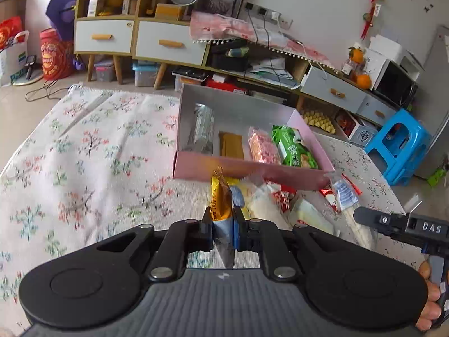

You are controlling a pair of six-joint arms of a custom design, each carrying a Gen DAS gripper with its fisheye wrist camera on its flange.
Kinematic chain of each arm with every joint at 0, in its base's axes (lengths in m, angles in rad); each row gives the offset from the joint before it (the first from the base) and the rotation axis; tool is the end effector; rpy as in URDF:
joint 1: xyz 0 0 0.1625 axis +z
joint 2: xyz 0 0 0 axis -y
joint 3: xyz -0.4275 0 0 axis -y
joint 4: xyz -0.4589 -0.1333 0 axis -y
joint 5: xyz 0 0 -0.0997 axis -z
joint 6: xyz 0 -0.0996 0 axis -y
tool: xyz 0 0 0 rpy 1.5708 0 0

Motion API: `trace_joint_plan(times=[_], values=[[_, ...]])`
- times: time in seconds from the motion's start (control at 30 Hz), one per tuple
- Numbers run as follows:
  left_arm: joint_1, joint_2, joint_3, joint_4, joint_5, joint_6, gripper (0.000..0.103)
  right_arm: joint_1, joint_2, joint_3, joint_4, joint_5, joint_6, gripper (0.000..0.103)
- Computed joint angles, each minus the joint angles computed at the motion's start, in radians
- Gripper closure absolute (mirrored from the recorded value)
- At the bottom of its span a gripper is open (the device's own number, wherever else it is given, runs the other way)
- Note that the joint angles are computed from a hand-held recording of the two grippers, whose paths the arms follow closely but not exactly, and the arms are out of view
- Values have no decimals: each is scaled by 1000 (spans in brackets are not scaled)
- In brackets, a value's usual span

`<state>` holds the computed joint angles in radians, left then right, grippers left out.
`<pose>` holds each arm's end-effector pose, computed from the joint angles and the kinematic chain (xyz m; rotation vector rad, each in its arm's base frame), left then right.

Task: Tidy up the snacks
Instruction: 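Lower both held snacks into the pink box and open both tools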

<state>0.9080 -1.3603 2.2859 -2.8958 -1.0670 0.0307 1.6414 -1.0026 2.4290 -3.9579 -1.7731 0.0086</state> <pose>-0.1592 -0.4987 0.1723 0.7833 2.5807 -0.7336 0.1436 -0.4241 0.0945 -0.0580 -2.6558 1.3918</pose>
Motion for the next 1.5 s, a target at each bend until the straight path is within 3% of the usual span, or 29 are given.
trace_joint_plan(times=[0.27,0.47,0.57,0.77,0.83,1.0,1.23,1.5], values=[[21,104,-122,11,-38,90,91,-4,-29,-98,103,75,111,75],[50,208,-245,87,-114,105,91,-24,11,-227,208,118,213,75],[79,258,-313,162,-156,75,91,-20,51,-291,255,99,255,74],[98,304,-353,193,-133,80,91,-17,115,-361,284,101,281,74],[103,311,-339,121,-123,82,91,-14,133,-380,289,91,290,74],[95,310,-321,80,-86,116,90,-1,157,-399,295,56,288,74],[90,288,-303,52,-76,111,78,5,171,-402,261,52,320,71],[57,185,-193,-22,-44,46,77,21,120,-334,217,51,259,71]])
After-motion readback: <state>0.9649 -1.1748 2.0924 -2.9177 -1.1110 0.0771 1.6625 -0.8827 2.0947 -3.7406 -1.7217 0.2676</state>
